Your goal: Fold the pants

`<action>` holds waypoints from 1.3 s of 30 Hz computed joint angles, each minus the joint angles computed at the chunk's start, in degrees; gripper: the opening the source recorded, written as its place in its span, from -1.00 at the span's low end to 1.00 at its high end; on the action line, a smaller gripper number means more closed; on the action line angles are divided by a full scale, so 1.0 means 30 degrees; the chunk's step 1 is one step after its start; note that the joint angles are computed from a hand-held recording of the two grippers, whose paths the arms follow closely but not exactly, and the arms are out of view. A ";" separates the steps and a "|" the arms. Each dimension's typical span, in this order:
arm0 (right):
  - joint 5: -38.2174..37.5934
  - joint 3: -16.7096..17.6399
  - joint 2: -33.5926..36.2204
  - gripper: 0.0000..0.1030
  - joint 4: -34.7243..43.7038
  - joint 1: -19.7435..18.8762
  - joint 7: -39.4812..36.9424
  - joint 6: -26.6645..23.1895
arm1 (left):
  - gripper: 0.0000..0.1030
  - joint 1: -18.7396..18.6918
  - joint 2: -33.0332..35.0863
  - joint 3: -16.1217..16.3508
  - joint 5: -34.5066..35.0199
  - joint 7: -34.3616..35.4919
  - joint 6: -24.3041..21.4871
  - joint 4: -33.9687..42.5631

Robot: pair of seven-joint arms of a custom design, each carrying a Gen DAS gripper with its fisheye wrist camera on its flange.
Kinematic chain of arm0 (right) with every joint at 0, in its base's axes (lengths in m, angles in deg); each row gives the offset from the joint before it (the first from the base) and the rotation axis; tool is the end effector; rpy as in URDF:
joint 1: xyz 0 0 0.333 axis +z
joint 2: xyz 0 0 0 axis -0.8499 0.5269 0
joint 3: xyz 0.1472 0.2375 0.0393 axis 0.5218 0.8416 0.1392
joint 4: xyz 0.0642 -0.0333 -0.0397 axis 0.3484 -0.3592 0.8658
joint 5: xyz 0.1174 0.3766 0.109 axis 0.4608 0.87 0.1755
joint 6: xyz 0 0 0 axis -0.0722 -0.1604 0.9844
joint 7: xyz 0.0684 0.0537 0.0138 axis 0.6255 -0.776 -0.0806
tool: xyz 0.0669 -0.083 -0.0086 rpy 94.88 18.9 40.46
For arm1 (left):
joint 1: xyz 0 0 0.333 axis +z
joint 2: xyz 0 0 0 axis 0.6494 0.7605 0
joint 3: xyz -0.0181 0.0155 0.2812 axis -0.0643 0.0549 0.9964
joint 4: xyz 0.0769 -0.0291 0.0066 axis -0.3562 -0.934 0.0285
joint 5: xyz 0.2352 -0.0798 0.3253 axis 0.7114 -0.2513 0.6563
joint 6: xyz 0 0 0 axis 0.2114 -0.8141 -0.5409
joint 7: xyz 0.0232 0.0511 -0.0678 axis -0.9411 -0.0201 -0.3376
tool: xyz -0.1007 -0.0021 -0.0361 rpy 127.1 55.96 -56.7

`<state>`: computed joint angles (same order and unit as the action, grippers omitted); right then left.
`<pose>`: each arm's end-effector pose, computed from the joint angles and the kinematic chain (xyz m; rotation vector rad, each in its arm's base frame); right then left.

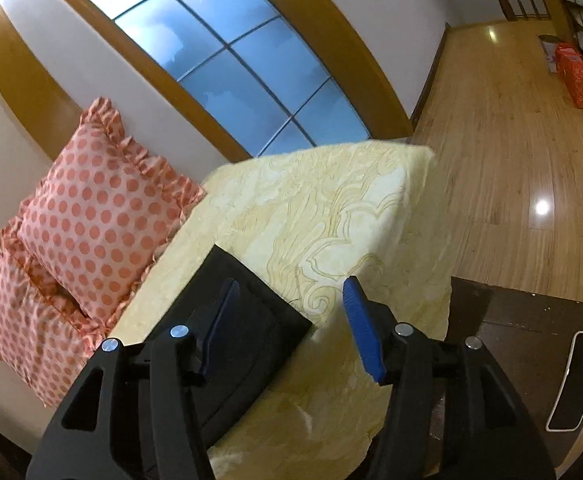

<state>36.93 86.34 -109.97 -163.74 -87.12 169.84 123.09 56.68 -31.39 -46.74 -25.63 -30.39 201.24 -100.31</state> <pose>0.4336 -0.0463 0.4187 -0.5408 2.1461 -0.5960 0.4273 -0.1143 0.4683 -1.9322 1.3057 -0.9183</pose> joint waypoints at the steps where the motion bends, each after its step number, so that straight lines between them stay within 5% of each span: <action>1: 0.0431 0.0412 0.0475 0.10 0.0203 -0.0229 -0.0649 0.0259 | 0.45 -0.0118 0.0533 -0.0028 0.0108 0.0254 0.0186 0.0286; 4: 0.5646 0.3233 0.0619 0.09 0.0761 -0.1404 -0.5622 0.0063 | 0.51 -0.0270 0.2331 -0.0241 0.0457 0.0941 0.0563 0.1360; 7: 0.4267 0.4869 0.0165 0.08 0.0818 -0.2746 -0.5113 -0.0121 | 0.52 -0.0657 0.3787 -0.0086 0.0707 0.1457 0.0645 0.2098; 10: 0.4296 0.4928 0.0790 -0.03 0.0939 -0.2257 -0.6144 0.0777 | 0.55 -0.1025 0.4657 0.0222 0.0819 0.1409 0.0688 0.2420; 13: 0.2462 0.2698 0.2058 -0.23 0.0957 0.0094 -0.5795 0.2125 | 0.60 -0.1034 0.5149 0.0244 0.1107 0.0929 0.0913 0.2515; 16: 0.4470 0.2335 0.2640 -0.30 0.0960 0.1017 -0.7357 0.3149 | 0.69 -0.0540 0.5170 -0.0187 0.1796 0.0562 0.1251 0.2487; 20: 0.4552 -0.2723 0.3746 -0.51 0.0784 0.5464 -0.5384 0.4693 | 0.84 0.0385 0.5253 -0.1064 0.2755 0.0221 0.1774 0.2505; 23: 0.3782 -0.4742 0.4015 -0.80 0.0872 0.7275 -0.5315 0.4779 | 0.94 0.1751 0.5208 -0.2426 0.3511 -0.0207 0.2124 0.2621; 26: 0.4064 -0.4927 0.3793 -0.81 0.1224 0.7980 -0.6134 0.4751 | 0.96 0.3165 0.4978 -0.3949 0.4282 -0.0816 0.1925 0.2825; 29: 0.0173 -0.4687 0.3603 -0.81 0.2073 0.7562 -0.4150 0.4521 | 0.96 0.3906 0.4845 -0.4664 0.4902 -0.1347 0.1998 0.2899; 32: -0.8552 -0.2704 0.4128 -0.81 0.3950 0.4699 0.2114 0.5030 | 0.96 0.4304 0.4727 -0.4951 0.5051 -0.1580 0.2407 0.2780; 34: -1.5152 -0.2419 0.5456 -0.81 0.6704 0.4191 0.6783 0.5058 | 0.96 0.4534 0.4647 -0.5154 0.4822 -0.1565 0.2644 0.2692; 39: -2.5295 -0.5584 1.1651 -0.81 1.5043 1.0607 1.3146 0.6134 | 0.96 0.5154 0.4421 -0.5858 0.3854 -0.1249 0.2918 0.2570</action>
